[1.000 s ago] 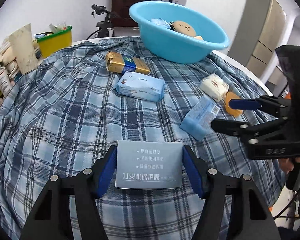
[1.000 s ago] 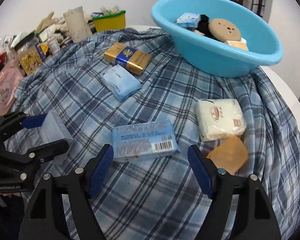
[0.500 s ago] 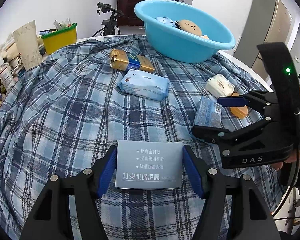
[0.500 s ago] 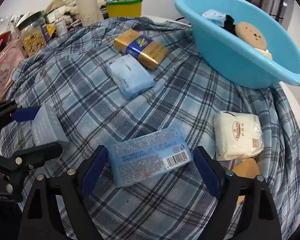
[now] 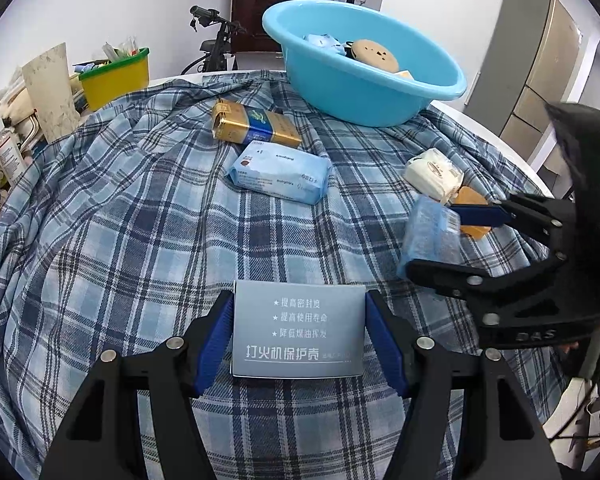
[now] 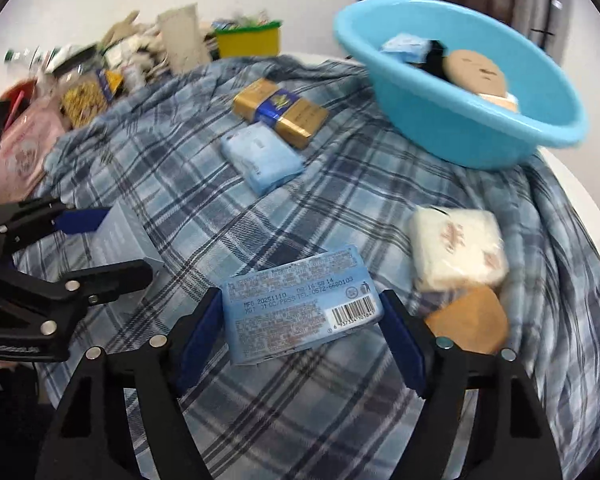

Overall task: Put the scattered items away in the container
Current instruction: 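Lift the blue box with the right tool while the left tool carries the grey box toward the basin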

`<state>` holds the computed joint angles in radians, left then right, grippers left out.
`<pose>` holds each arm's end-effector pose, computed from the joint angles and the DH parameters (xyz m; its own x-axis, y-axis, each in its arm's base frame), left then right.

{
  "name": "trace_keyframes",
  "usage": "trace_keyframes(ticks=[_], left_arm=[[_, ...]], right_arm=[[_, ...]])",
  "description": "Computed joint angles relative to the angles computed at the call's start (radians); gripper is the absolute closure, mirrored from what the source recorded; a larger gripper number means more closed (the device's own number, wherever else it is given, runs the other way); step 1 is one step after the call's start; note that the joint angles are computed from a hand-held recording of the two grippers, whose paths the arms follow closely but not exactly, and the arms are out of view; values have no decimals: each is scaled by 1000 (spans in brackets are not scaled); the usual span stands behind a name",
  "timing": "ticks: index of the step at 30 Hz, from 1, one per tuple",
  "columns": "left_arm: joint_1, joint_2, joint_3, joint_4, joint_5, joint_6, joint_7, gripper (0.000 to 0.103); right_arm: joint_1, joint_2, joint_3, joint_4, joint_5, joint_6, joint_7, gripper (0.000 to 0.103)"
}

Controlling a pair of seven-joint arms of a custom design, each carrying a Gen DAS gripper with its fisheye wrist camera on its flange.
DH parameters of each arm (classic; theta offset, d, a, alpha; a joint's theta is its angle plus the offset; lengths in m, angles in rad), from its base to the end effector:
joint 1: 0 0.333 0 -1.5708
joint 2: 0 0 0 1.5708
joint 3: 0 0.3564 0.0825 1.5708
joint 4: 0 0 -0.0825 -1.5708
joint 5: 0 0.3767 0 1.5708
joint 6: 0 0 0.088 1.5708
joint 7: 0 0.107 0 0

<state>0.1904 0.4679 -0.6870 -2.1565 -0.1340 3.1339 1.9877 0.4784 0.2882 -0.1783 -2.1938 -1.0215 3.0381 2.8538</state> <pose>0.5686 -0.2555 0.3323 -0.6206 -0.7744 0.1233 -0.6664 0.4380 -0.6034 0.5318 0.2375 0.3365 0.0415 -0.9987 -0.0311 -0.8116 -0.0155 -0.5840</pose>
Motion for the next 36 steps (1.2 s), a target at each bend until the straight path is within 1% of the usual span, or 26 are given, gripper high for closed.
trace_keyframes(ticks=[1,3,5,6,8,11,13,15,17,22,25,27,29,33,36], left_arm=[[-2,-2,1,-4,0,10,-1,36],[-8,-7,4,-15,6,33,-10,36],[-17,-13,10,-25,22,54,-25,36],[-19,-14,10,-29,32,61,-33,36],[-17,-14,6,-35,56,65,-49,36],[-13,-15,-4,-45,85,71,-69,36],[-26,-21,6,-53,105,80,-85,36],[-34,-24,12,-60,126,85,-100,36],[-39,-25,15,-64,144,85,-113,36],[-73,-28,47,-67,174,83,-141,36],[-82,-30,55,-64,188,89,-151,36],[-73,-30,43,-59,197,94,-155,36],[-57,-33,25,-57,209,116,-160,36],[-56,-51,19,-40,255,168,-193,36],[-37,-62,-3,-16,305,193,-215,36]], right_arm=[[31,-13,-29,-8,-39,-17,70,27],[61,-44,-44,-26,-107,-87,213,27],[75,-70,-54,-47,-207,-111,376,27],[73,-86,-45,-64,-219,-129,426,27],[76,-115,-35,-92,-292,-171,570,27],[67,-152,0,-132,-345,-243,696,27],[49,-169,22,-160,-368,-254,767,27],[23,-181,42,-188,-390,-247,819,27],[-1,-183,65,-201,-389,-253,837,26],[-62,-187,121,-215,-406,-251,860,26],[-94,-194,159,-210,-410,-270,856,26],[-115,-206,184,-204,-416,-289,850,26],[-132,-225,205,-197,-427,-314,845,26],[-151,-273,235,-181,-444,-376,821,26],[-161,-312,252,-168,-456,-413,803,26]])
